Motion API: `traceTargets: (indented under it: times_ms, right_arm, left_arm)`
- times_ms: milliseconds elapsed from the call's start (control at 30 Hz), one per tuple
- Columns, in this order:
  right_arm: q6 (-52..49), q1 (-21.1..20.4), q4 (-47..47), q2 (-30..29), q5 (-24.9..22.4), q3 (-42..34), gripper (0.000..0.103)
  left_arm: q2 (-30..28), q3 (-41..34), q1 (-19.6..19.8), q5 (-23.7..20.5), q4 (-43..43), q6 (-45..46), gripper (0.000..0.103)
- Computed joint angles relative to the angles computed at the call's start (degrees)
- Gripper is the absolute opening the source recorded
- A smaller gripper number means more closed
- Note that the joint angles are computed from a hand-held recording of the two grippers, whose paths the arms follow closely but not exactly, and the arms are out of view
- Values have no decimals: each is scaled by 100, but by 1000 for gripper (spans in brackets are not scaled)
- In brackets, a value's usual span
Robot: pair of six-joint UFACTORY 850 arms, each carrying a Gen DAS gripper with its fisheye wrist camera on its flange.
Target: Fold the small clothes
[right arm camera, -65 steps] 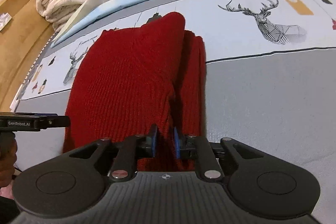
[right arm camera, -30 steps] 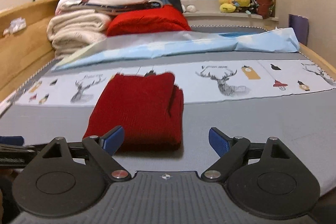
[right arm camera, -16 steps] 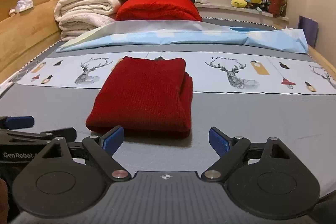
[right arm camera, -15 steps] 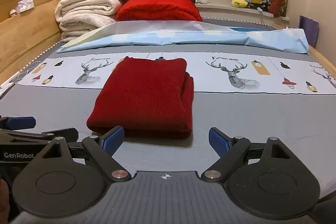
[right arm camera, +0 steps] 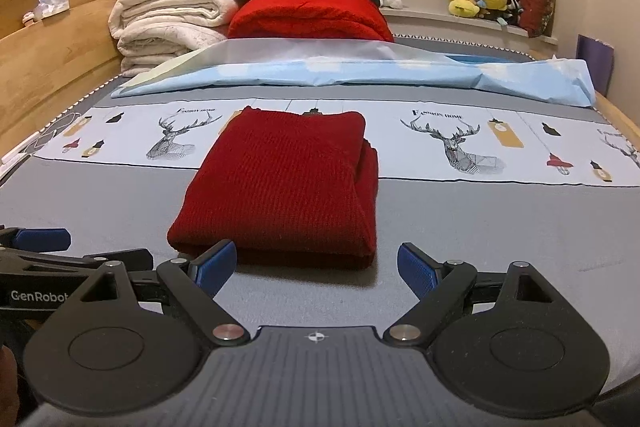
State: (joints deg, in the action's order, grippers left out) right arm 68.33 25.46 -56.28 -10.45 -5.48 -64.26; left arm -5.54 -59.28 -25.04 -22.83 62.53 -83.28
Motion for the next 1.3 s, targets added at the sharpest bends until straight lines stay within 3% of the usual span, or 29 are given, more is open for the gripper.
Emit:
traceTargets:
  times_ms: [1300]
  right_arm:
    - [-132, -29, 60, 37, 55, 71, 88]
  left_arm:
    - [-39, -3, 22, 28, 9, -18, 101]
